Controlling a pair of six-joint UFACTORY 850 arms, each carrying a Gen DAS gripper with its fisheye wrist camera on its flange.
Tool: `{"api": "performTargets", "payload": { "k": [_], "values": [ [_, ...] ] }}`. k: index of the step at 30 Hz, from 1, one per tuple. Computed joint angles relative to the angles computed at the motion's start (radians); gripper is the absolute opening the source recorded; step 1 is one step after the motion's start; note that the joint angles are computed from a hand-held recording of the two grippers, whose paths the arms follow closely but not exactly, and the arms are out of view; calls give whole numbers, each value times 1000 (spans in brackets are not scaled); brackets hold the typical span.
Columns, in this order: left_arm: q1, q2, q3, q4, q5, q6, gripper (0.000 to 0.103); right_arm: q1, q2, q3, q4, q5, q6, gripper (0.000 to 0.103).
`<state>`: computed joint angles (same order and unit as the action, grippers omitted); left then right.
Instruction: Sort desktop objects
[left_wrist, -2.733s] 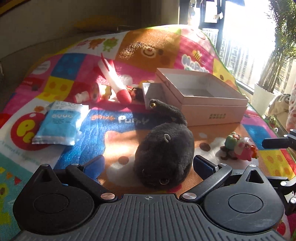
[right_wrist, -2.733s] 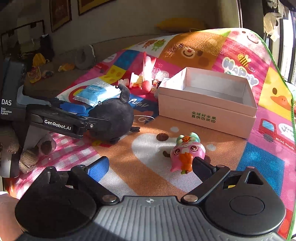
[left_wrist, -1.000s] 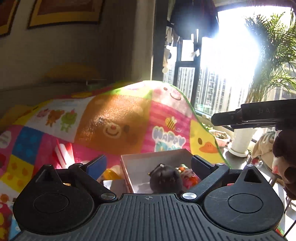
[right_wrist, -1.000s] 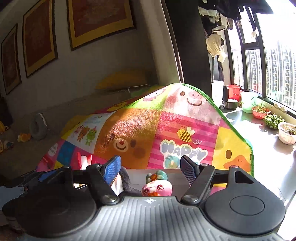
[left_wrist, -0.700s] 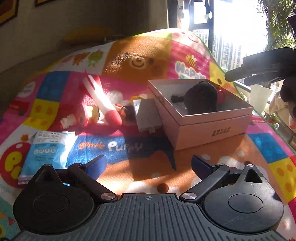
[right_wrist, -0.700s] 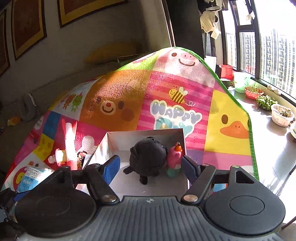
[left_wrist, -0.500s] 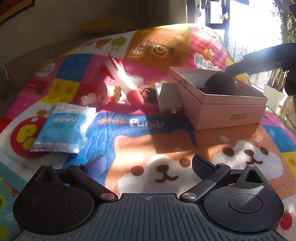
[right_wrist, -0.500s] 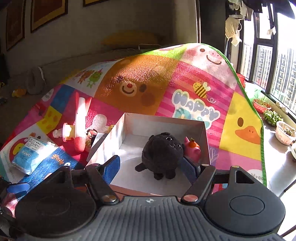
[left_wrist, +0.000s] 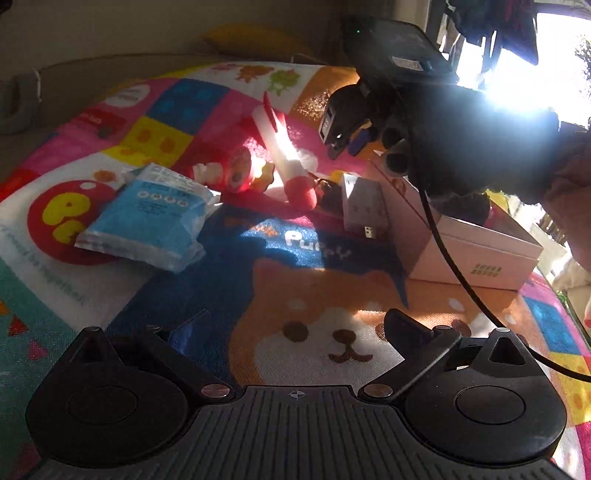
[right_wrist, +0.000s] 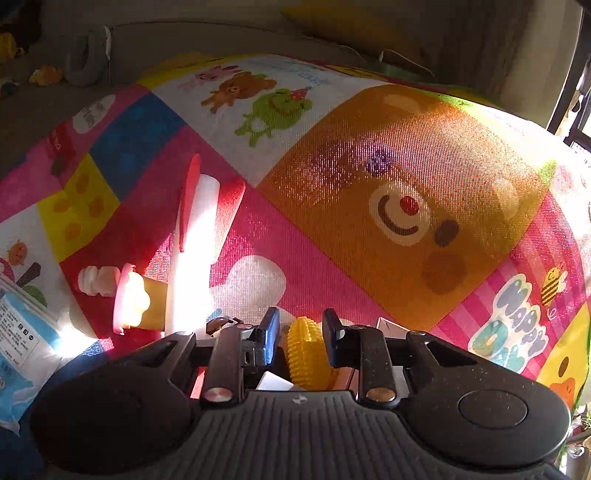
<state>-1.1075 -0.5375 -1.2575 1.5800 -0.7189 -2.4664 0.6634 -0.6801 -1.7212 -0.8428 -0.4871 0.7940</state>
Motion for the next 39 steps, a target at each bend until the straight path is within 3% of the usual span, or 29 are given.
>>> {"api": "performTargets", "payload": {
  "k": [4,9,19,24,31,33,36,39],
  "values": [
    [-3,5,12,36,-10,-35,102,-19,-199,-290,198,-198,-214,18],
    [6,16,28,71,23,-83,102,-44,-220,-355,424,-267,-357,16],
    [1,14,25,64,14,-76,103,-35,26,3,667,-152,-563,14],
    [6,51,68,115,71,-95,103,-29,179,199,882,-109,-764,14],
    [-9,108,117,123,74,-90,103,-32,437,539,1199,-24,-1071,14],
    [-11,112,111,121,89,-75,103,-34,499,623,1196,14,-1067,14],
    [-17,99,83,112,107,-15,103,-20,588,740,1010,135,-901,17],
    [-32,75,40,9,71,102,103,-22,621,800,861,287,-731,42]
  ]
}}
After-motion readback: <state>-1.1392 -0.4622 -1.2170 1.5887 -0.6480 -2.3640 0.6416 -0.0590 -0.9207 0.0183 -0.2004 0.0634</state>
